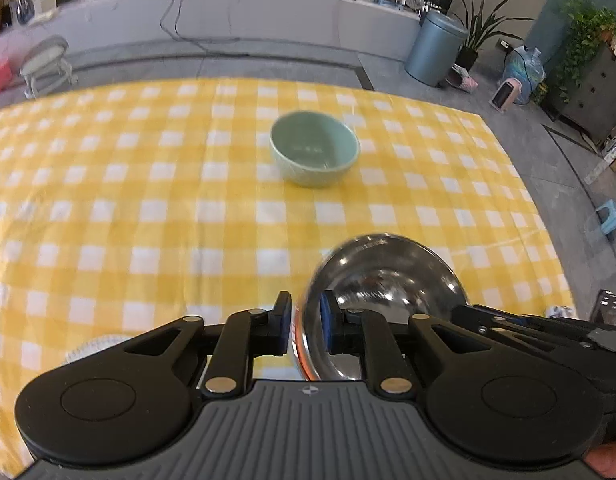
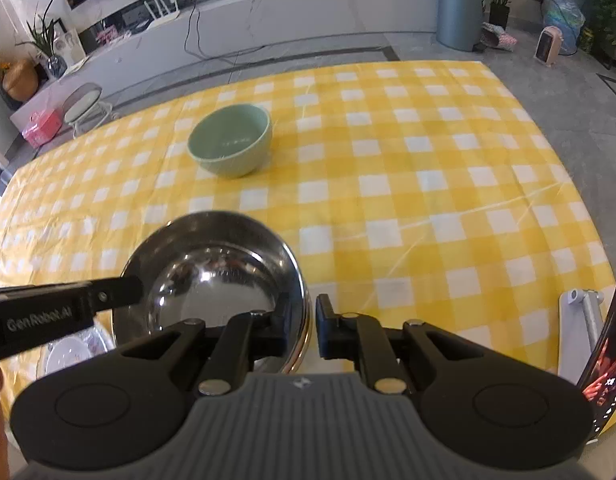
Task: Organize plates and bowls
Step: 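Lift the orange bowl and lower it into the blue bowl, then open both grippers and move them to the pale green bowl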
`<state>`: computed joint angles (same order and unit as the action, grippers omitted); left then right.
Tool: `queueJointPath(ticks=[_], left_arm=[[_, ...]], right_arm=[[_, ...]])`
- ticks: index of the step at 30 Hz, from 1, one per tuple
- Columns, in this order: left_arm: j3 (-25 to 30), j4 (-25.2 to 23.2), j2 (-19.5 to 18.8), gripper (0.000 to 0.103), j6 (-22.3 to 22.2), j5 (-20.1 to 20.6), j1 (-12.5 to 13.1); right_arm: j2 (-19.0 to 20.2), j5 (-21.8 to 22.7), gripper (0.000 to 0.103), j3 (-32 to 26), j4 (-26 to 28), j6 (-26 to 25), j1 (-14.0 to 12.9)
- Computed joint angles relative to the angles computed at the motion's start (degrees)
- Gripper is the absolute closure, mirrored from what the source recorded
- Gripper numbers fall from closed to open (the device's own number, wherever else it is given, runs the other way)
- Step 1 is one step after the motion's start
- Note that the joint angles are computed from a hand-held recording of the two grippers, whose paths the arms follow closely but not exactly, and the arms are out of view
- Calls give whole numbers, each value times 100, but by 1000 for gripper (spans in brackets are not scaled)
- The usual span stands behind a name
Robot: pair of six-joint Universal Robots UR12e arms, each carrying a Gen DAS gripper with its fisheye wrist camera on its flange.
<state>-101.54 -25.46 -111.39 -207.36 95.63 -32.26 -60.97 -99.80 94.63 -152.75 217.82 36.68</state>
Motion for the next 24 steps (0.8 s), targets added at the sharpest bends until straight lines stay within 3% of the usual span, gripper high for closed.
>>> queueJointPath(ticks=[2, 10, 18, 23, 24], left_arm=[[6, 8, -25, 98, 45, -60, 20], [30, -119, -51, 99, -110, -265, 91], [118, -486, -29, 99, -373, -611, 200], [91, -420, -18, 97, -351, -713, 232], [67, -339, -7, 94, -364, -758, 244]], right_arm=[[7, -26, 101, 15, -63, 19, 0], [11, -19, 102, 25, -192, 21, -11], [34, -4, 102, -84, 48, -60, -24], [45, -103, 101, -84, 12, 16, 9], [44, -103, 97, -74, -36, 33, 13]])
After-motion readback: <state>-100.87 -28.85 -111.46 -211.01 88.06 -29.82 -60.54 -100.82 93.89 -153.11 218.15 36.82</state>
